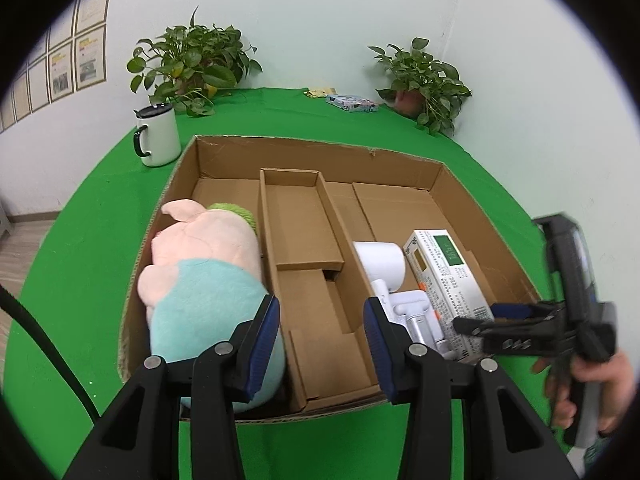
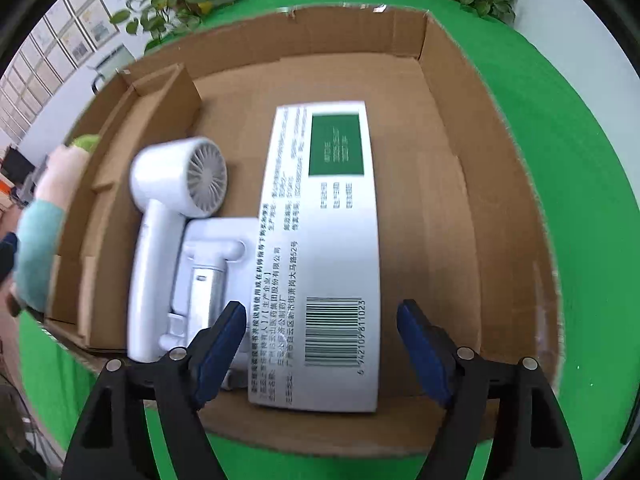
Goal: Organize objects
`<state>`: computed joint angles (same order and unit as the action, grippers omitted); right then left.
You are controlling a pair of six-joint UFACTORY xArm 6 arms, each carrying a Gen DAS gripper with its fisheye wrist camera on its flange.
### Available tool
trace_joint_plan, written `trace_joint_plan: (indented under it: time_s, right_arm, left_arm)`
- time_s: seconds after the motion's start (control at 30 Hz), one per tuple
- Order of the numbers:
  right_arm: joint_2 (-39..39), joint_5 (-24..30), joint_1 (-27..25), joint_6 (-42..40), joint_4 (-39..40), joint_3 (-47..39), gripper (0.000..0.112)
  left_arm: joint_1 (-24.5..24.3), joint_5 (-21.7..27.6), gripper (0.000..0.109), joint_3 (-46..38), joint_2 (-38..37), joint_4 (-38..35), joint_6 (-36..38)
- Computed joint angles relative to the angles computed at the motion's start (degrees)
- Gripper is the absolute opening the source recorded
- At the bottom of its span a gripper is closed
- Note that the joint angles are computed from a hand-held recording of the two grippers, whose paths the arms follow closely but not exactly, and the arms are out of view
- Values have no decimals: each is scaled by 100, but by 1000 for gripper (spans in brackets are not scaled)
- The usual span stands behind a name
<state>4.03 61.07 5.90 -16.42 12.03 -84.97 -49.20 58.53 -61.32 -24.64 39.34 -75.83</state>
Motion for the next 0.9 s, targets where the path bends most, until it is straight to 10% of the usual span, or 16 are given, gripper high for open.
trace_joint_plan:
  time_s: [0.4, 0.57, 0.7, 0.9]
  right_arm:
    - [-300, -395, 10, -279, 203, 505, 70]
    - [-1847, -2860, 26, -1620, 1697, 2483, 102]
    - [-2415, -4847, 499, -2514, 2192, 3753, 102]
    - [-2396, -5650, 735, -3200, 3163, 4186, 102]
  left_arm:
    - [-415, 708, 44, 422, -435, 650, -606]
    - [-933, 1592, 67, 550, -578, 1429, -1184]
    - [-1264, 1810, 80, 462, -284, 2001, -1691]
    - [-1302, 1801, 80, 92, 638, 2153, -1725]
